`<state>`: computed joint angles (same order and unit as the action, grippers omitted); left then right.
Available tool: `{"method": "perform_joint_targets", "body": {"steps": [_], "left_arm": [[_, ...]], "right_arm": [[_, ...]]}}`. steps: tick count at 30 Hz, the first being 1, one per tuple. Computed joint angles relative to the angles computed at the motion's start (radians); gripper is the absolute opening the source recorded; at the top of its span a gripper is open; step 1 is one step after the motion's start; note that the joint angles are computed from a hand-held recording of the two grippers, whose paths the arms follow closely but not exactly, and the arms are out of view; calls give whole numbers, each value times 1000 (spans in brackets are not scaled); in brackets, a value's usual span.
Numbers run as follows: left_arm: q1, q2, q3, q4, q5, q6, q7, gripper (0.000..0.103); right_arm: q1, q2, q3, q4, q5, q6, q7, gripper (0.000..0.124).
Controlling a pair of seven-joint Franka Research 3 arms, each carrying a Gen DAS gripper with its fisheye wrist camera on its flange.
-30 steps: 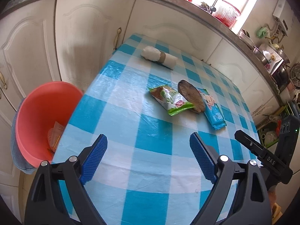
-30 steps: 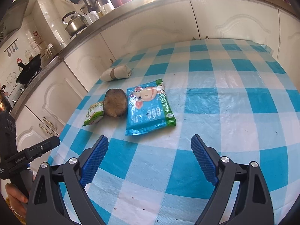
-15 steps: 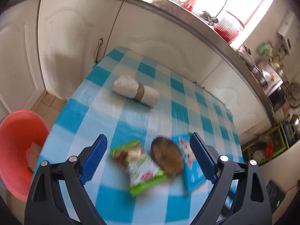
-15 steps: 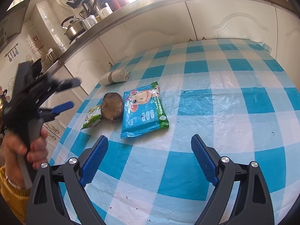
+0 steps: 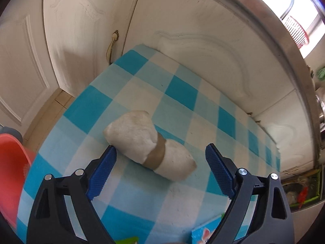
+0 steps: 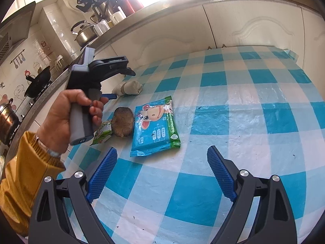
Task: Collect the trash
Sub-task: 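Grasp the white cloth roll with the left tool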
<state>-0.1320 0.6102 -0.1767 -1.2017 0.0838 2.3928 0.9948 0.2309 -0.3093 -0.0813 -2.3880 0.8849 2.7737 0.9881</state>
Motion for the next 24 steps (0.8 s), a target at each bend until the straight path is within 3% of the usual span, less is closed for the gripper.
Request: {"method": "perform_joint_targets", "body": {"steps": [8,14,24], "left_arm": [[-60,119,44,203,113,-144,49,67],[-48,84,30,126,115,-72,100,57],[-13,-3,7,-25,66,35,136,54]], "right_arm": [[-36,47,17,33,-84,-46,71,90],[-62,93,42,72,-199,-72,149,90],[-56,167,81,145,-342,-64,189,90]]}}
